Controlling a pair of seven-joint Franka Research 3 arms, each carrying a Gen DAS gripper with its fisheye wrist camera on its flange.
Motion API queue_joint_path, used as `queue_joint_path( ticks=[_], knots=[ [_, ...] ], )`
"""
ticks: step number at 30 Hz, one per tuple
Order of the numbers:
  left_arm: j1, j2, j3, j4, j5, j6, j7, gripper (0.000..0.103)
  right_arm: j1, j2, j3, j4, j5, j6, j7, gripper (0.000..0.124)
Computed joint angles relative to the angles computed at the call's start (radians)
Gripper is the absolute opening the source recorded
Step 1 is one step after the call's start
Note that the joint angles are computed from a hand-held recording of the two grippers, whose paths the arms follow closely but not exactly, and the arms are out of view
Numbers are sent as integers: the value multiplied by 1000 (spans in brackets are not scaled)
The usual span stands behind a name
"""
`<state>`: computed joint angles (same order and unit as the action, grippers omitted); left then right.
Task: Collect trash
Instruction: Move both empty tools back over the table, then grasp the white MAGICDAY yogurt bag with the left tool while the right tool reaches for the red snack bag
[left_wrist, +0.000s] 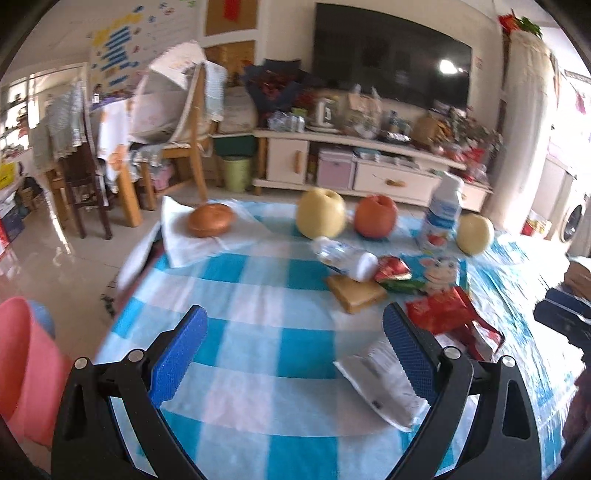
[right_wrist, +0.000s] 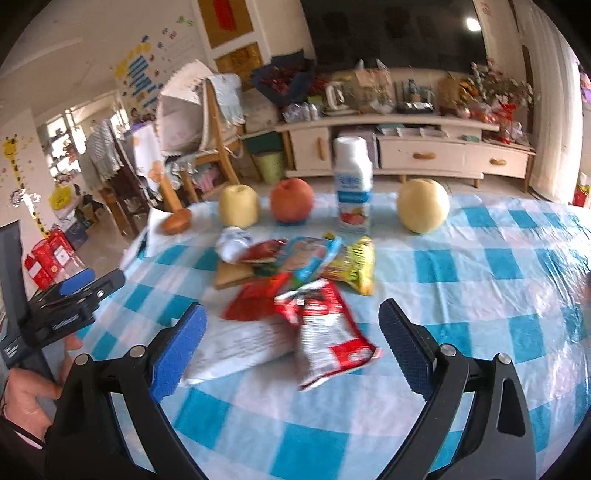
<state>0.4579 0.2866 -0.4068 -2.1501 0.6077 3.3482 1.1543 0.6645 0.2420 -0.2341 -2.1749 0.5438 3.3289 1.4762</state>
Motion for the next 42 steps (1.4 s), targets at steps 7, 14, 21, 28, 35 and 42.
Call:
queue_joint_path(
  ticks=[7, 14, 21, 28, 35, 42],
  knots=[
    [271, 162, -362, 102, -43, -150, 80, 95, -203, 41, 144, 52, -84, -35, 31, 95],
    [45, 310, -254, 379, -165, -312, 78, 95, -422, 106, 326, 117, -138, -59, 43, 95],
    [-235, 499, -55, 794, -235, -638, 41, 81, -568, 111, 460, 116, -148, -55, 13, 95],
    [-380, 627, 81, 1046, -289, -826, 66, 66, -680, 116, 571, 110, -148, -51, -7, 95],
    [-395, 556, 111, 908, -363, -738, 183, 65, -685, 108, 565, 104, -147, -47, 10, 95],
    [-371, 411, 52, 649, -454, -648, 418, 64, -676, 94, 540, 97, -141, -57, 22, 95]
  ],
)
